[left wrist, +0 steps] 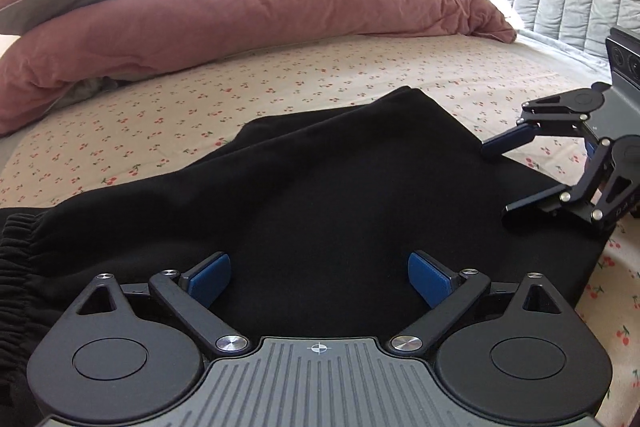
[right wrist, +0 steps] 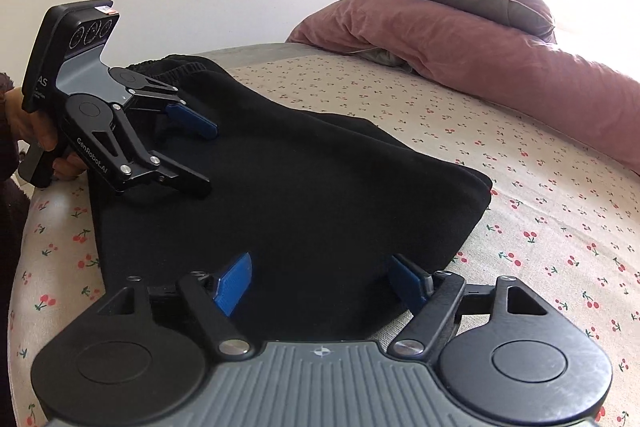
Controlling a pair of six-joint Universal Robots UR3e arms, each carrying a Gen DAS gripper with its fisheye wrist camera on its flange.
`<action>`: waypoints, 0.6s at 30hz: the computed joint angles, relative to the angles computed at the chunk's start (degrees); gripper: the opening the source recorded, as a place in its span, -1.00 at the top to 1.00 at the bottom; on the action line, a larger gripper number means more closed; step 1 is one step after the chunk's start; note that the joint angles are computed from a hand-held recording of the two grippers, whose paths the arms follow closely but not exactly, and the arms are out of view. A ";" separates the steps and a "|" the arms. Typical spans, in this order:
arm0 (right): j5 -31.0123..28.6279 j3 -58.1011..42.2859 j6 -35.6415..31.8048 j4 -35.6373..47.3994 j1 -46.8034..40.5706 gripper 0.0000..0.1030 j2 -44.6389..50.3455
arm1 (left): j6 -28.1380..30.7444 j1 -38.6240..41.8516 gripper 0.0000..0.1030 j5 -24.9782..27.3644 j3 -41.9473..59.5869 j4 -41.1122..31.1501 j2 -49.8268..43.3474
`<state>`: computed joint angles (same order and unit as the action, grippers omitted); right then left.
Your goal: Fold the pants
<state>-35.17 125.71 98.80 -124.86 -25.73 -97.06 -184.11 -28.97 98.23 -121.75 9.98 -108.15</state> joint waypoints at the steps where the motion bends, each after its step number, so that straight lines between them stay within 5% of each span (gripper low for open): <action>1: 0.10 -0.79 -2.32 3.55 -0.91 -0.48 -0.51 | 0.66 0.23 -0.89 -0.68 -2.14 0.86 1.43; 11: -4.07 -5.83 -15.59 31.20 -10.90 -0.64 -9.32 | 0.86 -2.47 -0.91 -1.72 -6.02 -2.17 9.25; 18: -7.43 -21.01 -4.98 52.00 -11.70 -0.64 -0.61 | 0.56 -10.86 -0.91 2.68 4.59 1.32 -0.60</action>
